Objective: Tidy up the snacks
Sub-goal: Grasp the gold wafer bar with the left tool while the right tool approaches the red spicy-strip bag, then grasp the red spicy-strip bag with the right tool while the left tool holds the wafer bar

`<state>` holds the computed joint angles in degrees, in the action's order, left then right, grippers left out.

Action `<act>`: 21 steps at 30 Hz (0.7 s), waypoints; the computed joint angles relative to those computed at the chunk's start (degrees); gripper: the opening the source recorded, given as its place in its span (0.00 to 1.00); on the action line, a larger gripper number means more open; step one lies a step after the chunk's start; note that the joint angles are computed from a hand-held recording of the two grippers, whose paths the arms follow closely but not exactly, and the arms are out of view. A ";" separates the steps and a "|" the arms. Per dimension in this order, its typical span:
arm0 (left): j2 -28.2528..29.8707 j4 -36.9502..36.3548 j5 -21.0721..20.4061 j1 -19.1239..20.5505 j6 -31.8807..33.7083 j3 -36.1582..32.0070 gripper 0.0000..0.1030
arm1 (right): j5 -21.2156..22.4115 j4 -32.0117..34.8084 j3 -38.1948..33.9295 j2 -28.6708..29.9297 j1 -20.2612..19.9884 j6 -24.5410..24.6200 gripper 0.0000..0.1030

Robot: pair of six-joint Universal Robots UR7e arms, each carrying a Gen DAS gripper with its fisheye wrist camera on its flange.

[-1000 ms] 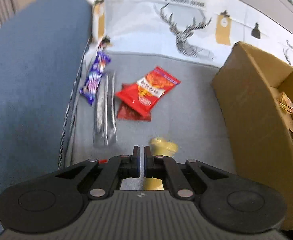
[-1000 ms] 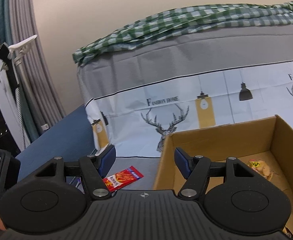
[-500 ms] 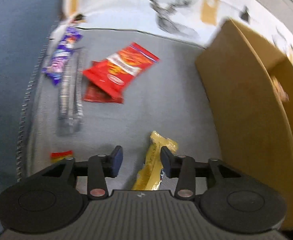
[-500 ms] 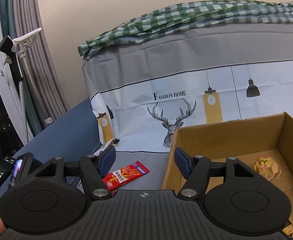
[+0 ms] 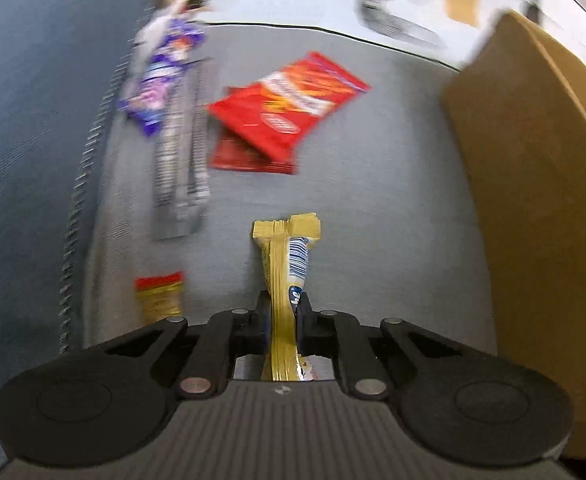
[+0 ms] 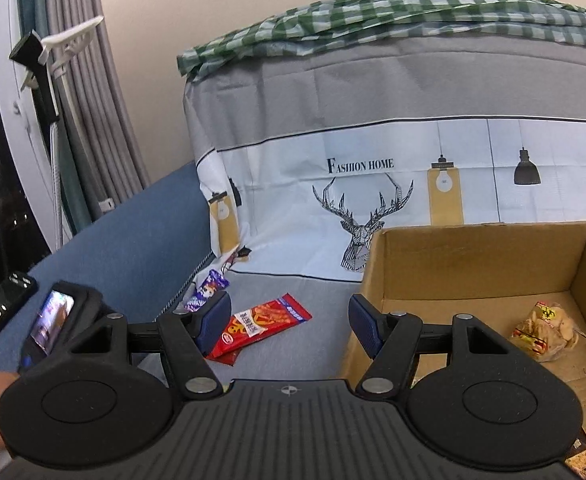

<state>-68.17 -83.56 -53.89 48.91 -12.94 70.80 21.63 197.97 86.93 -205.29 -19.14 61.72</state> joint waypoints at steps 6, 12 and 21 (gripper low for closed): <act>0.11 1.94 -0.51 1.20 -8.42 -2.65 0.11 | 4.14 10.66 -4.96 0.78 -2.43 -3.17 0.62; -0.04 1.86 -3.63 2.50 -15.72 -4.15 0.11 | 14.59 23.35 -17.77 4.45 -9.71 2.15 0.72; 0.27 1.47 -4.89 3.26 -17.07 -5.05 0.11 | 26.57 23.99 -38.76 11.30 -18.89 18.70 0.85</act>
<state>-67.90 -82.09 -58.78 52.17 -30.01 65.75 48.20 221.97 48.17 -193.99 -38.03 80.42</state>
